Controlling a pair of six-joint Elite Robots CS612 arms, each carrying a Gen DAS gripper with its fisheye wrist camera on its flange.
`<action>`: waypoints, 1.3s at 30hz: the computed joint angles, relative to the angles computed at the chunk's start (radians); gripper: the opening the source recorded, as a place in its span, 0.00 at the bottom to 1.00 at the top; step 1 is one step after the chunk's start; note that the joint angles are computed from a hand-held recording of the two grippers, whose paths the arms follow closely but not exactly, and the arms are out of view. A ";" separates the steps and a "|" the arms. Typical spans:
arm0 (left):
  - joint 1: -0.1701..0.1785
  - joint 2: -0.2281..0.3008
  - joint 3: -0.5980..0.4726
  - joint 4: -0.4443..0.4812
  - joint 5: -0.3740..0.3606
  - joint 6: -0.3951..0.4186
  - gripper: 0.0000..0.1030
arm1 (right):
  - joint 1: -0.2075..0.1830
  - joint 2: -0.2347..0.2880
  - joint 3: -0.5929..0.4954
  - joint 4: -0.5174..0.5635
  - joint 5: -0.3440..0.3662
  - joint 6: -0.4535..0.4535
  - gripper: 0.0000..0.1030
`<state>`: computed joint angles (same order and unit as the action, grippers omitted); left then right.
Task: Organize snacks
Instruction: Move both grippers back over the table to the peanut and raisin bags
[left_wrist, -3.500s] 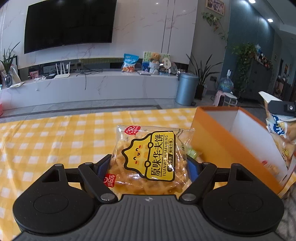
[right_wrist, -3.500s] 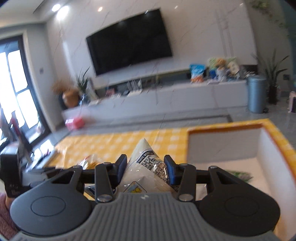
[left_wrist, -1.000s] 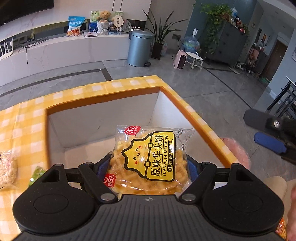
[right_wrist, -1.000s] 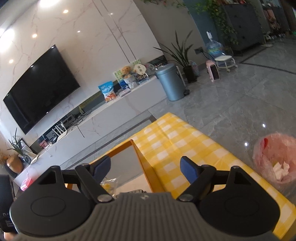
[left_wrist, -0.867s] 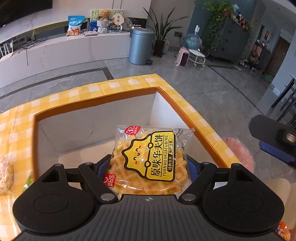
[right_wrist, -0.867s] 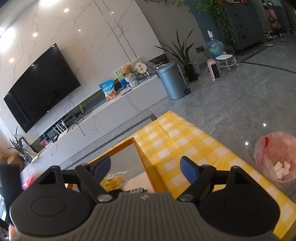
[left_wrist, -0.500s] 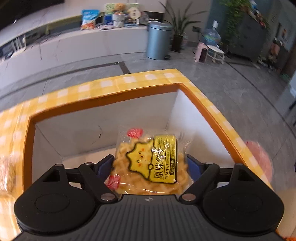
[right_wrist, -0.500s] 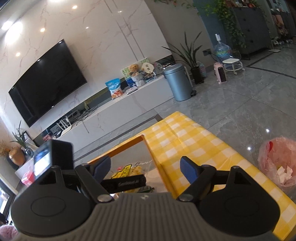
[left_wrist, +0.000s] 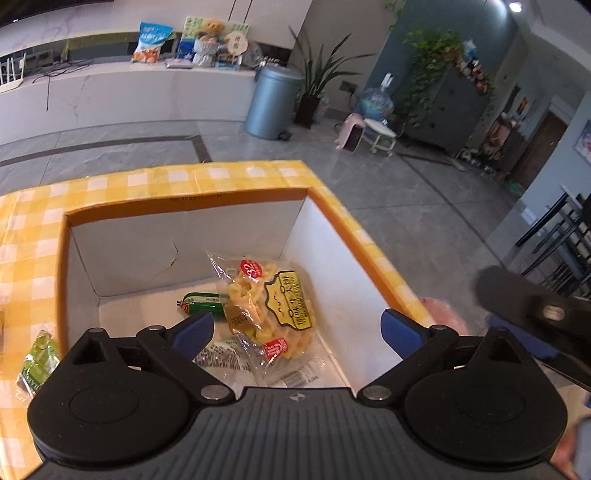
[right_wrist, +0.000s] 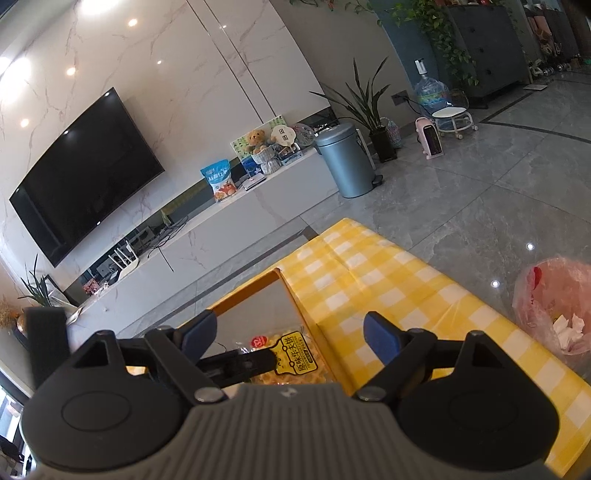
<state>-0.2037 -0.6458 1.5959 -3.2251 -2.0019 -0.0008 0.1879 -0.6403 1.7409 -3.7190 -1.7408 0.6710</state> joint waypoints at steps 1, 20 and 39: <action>0.003 -0.005 0.006 -0.006 -0.009 0.002 1.00 | 0.001 0.000 -0.001 0.002 0.000 -0.002 0.82; 0.057 -0.118 0.154 -0.115 0.073 0.063 1.00 | 0.024 -0.003 -0.003 -0.114 0.084 -0.033 0.85; 0.181 -0.158 0.292 -0.325 0.264 -0.091 1.00 | 0.153 0.016 -0.117 0.005 0.176 -0.166 0.87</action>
<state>-0.0226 -0.8035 1.8881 -3.5505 -1.7381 -0.0919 0.3412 -0.6241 1.6234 -3.7137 -1.5649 0.5053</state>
